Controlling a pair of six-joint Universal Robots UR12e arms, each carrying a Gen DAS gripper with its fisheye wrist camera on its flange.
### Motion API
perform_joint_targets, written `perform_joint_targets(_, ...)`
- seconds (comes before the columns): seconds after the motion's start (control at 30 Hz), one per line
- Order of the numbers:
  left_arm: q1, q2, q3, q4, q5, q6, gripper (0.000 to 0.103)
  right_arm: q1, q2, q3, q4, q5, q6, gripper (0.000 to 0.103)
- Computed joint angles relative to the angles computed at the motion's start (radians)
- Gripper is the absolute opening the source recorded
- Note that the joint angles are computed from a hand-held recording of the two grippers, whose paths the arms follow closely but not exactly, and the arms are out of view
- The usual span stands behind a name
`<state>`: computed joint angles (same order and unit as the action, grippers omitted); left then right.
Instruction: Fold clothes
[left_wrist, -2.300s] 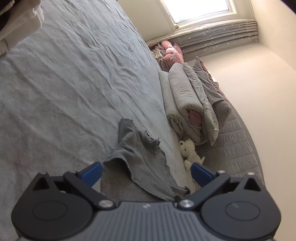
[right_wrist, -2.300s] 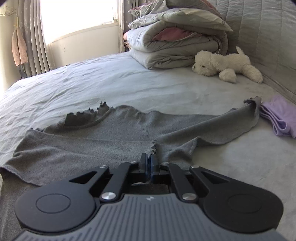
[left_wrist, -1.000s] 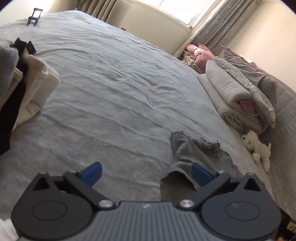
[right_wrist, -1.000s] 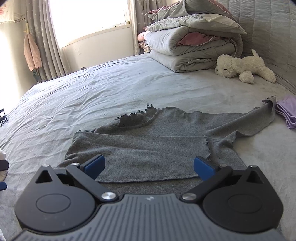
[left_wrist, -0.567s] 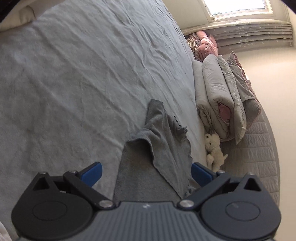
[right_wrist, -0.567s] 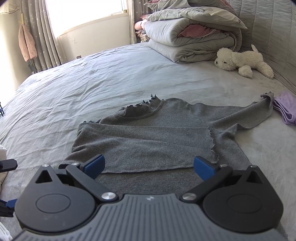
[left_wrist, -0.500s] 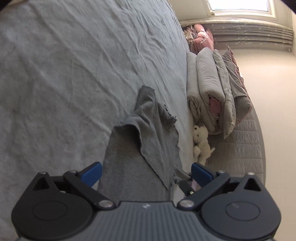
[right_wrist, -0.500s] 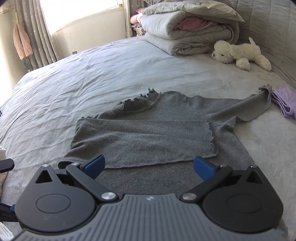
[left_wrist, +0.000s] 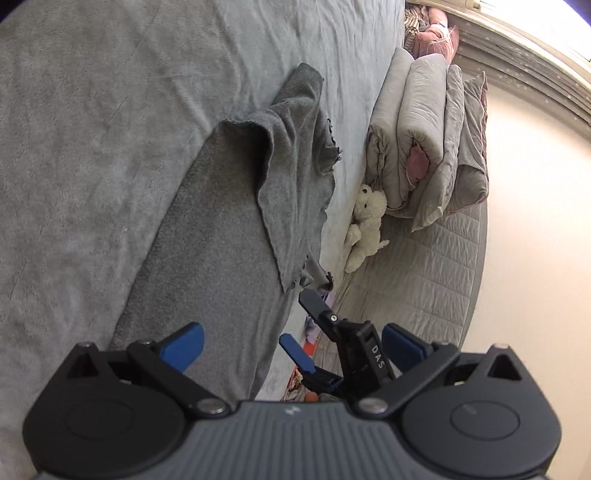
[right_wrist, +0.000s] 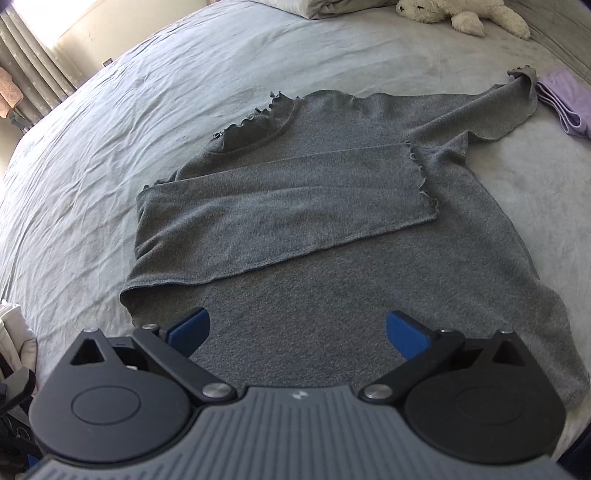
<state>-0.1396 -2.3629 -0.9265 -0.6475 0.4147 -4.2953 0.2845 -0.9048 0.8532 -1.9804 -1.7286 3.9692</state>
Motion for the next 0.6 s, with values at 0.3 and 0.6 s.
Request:
perform_joint_targets(0.3, 0.004, 0.004, -0.006, -0.010, 0.027, 0.002, 0.103, -0.011, 0.005, -0.003, 0.039, 0.058, 0.056, 0.103)
perform_joint_targets(0.6, 0.006, 0.005, -0.008, -0.016, 0.033, 0.028, 0.103, -0.011, 0.034, -0.040, 0.057, 0.038, 0.024, 0.103)
